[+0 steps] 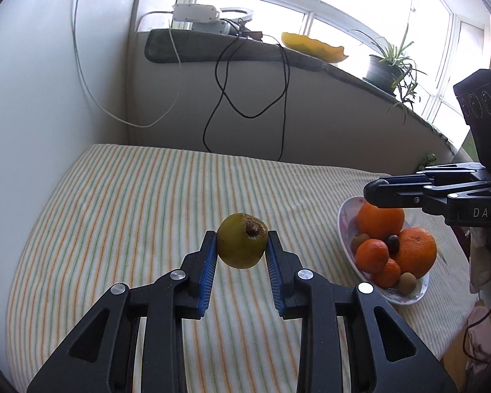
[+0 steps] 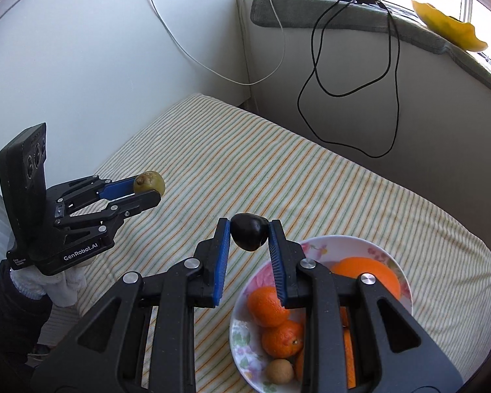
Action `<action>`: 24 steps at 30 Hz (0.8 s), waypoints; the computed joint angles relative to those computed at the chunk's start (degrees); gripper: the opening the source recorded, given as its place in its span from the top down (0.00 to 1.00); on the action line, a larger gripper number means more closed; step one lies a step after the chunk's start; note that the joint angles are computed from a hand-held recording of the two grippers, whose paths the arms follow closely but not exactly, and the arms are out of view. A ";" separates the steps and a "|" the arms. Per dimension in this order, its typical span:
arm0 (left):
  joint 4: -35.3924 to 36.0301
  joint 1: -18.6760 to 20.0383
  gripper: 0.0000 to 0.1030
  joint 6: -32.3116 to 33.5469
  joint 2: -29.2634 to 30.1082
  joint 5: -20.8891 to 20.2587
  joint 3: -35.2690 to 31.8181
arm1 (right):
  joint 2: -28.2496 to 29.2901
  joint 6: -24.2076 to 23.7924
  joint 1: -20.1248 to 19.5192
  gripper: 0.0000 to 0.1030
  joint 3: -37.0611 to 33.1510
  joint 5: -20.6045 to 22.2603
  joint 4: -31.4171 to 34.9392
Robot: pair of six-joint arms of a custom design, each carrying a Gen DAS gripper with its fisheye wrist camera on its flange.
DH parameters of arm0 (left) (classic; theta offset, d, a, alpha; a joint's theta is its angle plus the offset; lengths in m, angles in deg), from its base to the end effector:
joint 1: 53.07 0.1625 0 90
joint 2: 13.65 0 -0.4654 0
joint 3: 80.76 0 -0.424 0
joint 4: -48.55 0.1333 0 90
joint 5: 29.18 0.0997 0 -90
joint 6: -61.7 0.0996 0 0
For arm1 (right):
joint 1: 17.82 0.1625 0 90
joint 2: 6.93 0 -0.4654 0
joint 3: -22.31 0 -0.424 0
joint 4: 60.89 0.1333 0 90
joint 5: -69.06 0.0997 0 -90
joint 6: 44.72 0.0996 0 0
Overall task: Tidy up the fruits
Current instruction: 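Carry the green-yellow fruit and plum with both tools over the plate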
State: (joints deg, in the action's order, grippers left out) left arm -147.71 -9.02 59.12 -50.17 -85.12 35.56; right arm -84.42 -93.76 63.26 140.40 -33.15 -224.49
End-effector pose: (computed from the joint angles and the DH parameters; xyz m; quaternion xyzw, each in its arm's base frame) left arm -0.2819 -0.5358 -0.0073 0.2816 0.8897 -0.3167 0.1700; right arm 0.0241 -0.5700 0.3136 0.2986 -0.9059 0.1976 0.2260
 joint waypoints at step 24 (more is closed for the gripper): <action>5.91 -4.62 0.73 1.94 6.61 -5.85 -8.58 | -8.51 -1.95 -6.98 0.76 3.76 5.05 2.16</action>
State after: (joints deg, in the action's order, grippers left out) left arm -141.80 -13.64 61.06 -43.56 -90.97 26.98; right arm -92.93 -95.71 56.28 144.17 -28.10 -222.33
